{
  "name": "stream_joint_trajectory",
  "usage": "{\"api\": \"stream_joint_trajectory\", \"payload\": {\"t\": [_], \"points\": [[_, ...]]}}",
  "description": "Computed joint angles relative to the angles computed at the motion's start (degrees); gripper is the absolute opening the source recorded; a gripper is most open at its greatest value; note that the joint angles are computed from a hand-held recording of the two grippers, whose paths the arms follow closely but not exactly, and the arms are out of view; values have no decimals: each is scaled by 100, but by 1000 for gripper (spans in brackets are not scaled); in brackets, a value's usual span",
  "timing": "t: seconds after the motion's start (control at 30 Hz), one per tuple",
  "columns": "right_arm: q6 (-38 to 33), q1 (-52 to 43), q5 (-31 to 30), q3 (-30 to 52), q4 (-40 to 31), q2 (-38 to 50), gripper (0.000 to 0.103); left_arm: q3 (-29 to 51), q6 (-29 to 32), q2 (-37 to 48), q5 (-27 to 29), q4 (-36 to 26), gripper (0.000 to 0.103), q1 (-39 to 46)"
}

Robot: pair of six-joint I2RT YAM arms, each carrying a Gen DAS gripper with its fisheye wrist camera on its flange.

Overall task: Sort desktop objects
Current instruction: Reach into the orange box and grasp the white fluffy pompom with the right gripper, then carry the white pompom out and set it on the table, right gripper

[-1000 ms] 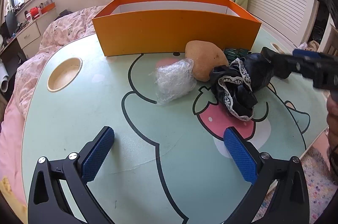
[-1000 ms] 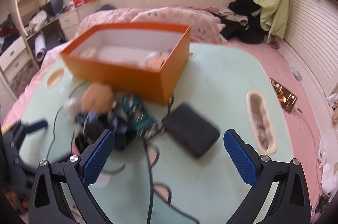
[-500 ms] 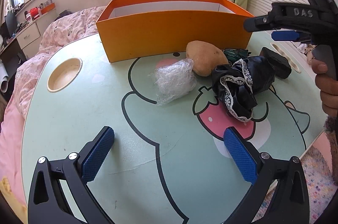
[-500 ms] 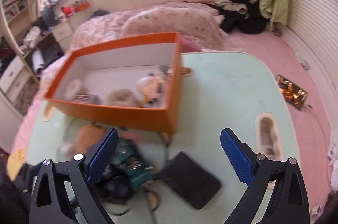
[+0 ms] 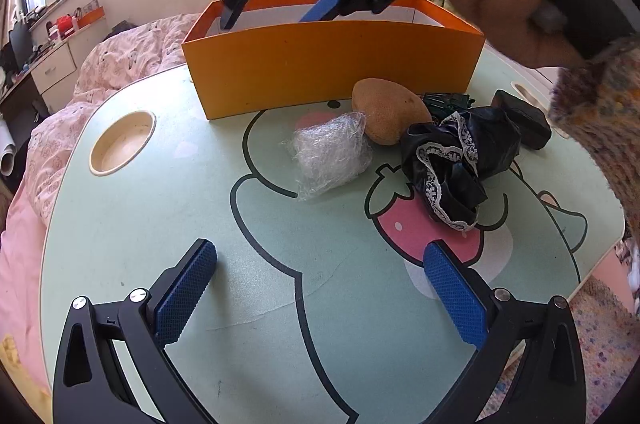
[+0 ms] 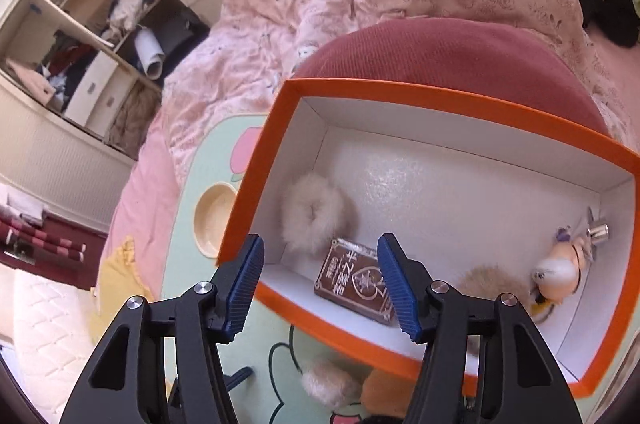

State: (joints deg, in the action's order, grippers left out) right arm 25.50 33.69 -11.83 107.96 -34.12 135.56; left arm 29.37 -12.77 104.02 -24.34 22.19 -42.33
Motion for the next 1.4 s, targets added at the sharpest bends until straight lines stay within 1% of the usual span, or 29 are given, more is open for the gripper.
{"api": "stream_joint_trajectory", "payload": {"t": [0.07, 0.13, 0.17, 0.2, 0.27, 0.3, 0.33, 0.37, 0.47, 0.6, 0.73, 0.8, 0.87, 0.93, 1.07, 1.13, 1.17, 1.2, 1.23, 1.4], "points": [[-65, 49, 125, 769, -450, 484, 58, -25, -70, 2, -73, 14, 103, -105], [-167, 93, 175, 1615, -993, 987, 52, -58, -45, -16, -67, 50, 103, -93], [-230, 118, 225, 2066, -1311, 1252, 51, -58, -48, -8, -77, 61, 103, -104], [-278, 155, 328, 2564, -1677, 1555, 46, -56, -55, -2, -82, 65, 103, -113], [-380, 251, 682, 2836, -1840, 1721, 38, -58, -71, 9, -67, 78, 103, -109], [-430, 292, 852, 2878, -1887, 1742, 32, -61, -80, 4, -81, 71, 103, -126], [-464, 310, 935, 2768, -1829, 1684, 31, -65, -90, 6, -97, 81, 103, -144], [-467, 305, 961, 2469, -1642, 1517, 30, -63, -92, 13, -119, 84, 103, -164], [-387, 252, 1118, 915, -627, 498, 30, -65, -127, 27, -145, 88, 103, -208], [-496, 194, 1297, -1492, 774, -1386, 30, -66, -101, 36, -178, 105, 103, -197], [-608, 224, 1627, -3443, 1322, -3051, 30, -69, -101, 38, -190, 108, 103, -201], [-592, 192, 1595, -4168, 1455, -3558, 31, -81, -94, 28, -193, 108, 103, -199], [-512, 82, 1415, -4664, 1534, -3739, 31, -82, -121, 37, -230, 107, 103, -233], [-417, -9, 1263, -4956, 1693, -3658, 31, -52, -97, 53, -224, 102, 103, -202], [-218, -149, 838, -5334, 2344, -3468, 34, -47, -115, 56, -255, 91, 103, -227], [-27, -264, 503, -5661, 2889, -3652, 47, -44, -119, 62, -266, 95, 103, -233], [82, -275, 445, -5850, 3146, -3804, 52, -34, -130, 73, -276, 91, 103, -247], [173, -255, 489, -6063, 3372, -3995, 56, -32, -126, 70, -275, 88, 103, -239], [239, -189, 638, -6222, 3512, -4166, 57, -32, -126, 70, -275, 88, 103, -239], [239, 609, 2224, -7037, 3627, -4859, 57, -39, -114, 67, -280, 95, 103, -227]]}}
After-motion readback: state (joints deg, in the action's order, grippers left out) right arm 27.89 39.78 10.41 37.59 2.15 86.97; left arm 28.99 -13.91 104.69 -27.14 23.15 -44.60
